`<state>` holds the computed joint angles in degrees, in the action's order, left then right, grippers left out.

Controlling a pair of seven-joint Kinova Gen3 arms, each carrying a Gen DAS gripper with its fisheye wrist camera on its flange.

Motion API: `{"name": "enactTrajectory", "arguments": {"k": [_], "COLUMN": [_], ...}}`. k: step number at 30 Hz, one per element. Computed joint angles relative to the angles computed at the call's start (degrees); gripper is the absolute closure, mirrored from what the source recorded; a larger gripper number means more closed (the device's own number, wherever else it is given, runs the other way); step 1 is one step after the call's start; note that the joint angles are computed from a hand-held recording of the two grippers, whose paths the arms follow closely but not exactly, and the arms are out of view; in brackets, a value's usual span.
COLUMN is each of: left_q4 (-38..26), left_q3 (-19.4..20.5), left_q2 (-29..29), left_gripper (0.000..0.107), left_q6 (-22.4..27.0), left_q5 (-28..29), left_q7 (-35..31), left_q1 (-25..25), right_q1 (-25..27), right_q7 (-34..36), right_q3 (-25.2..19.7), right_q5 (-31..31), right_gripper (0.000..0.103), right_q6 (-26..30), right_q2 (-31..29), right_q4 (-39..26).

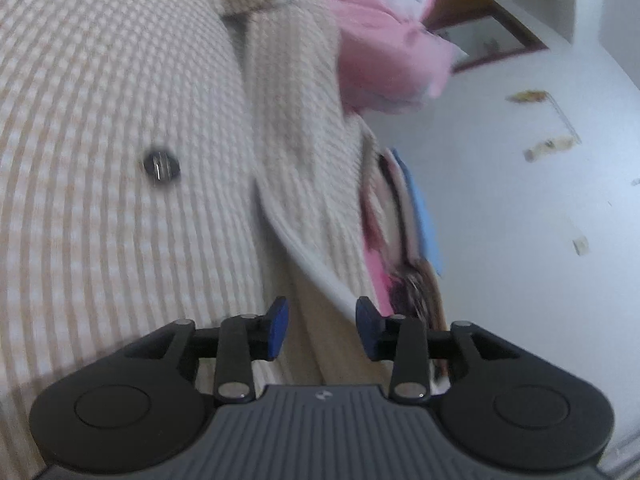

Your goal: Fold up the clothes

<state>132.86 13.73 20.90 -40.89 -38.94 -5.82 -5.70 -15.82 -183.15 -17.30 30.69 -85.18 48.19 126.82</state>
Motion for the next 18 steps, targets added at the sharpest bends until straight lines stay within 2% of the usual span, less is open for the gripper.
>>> {"name": "enactTrajectory", "arguments": {"k": [1, 4, 6, 8, 10, 13, 15, 18], "left_q4": [-2.3, -10.2, -15.5, -20.8, -26.1, -33.9, -37.4, -40.7], "left_q3": [-1.2, -8.7, -14.0, -16.9, -15.5, -8.5, -4.9, 1.2], "left_q2": [0.1, 0.6, 1.8, 4.0, 6.3, 11.2, 14.1, 17.3], "left_gripper": [0.067, 0.058, 0.054, 0.054, 0.054, 0.054, 0.054, 0.049], "left_q6": [2.3, 9.3, 14.0, 18.6, 23.3, 29.6, 31.0, 33.1], "left_q5": [-1.4, -6.5, -6.9, -7.1, -10.3, -15.3, -14.8, -12.3], "left_q7": [1.4, 5.5, 5.2, 4.2, 5.8, 9.0, 7.4, 0.8], "left_q1": [0.3, 4.4, 8.2, 10.1, 8.6, 3.2, 0.3, -3.8], "right_q1": [0.4, 1.3, 1.8, 2.1, 2.4, 2.8, 3.0, 3.4], "right_q7": [0.0, -0.2, -0.3, 0.2, 0.7, 1.1, 1.0, 1.4], "right_q3": [0.0, 0.4, 0.7, 1.3, 1.5, 1.8, 1.9, 2.1], "right_q5": [0.1, 1.6, 3.0, 4.8, 6.2, 7.8, 8.3, 8.8], "right_gripper": [0.099, 0.099, 0.099, 0.099, 0.099, 0.099, 0.099, 0.099], "right_q6": [-0.6, -1.9, -2.7, -3.5, -4.4, -5.8, -6.4, -8.1], "right_q2": [0.3, 1.7, 2.5, 3.4, 4.4, 6.0, 6.8, 8.2], "right_q4": [-0.1, -1.0, -1.7, -2.5, -3.5, -5.1, -5.9, -6.2]}}
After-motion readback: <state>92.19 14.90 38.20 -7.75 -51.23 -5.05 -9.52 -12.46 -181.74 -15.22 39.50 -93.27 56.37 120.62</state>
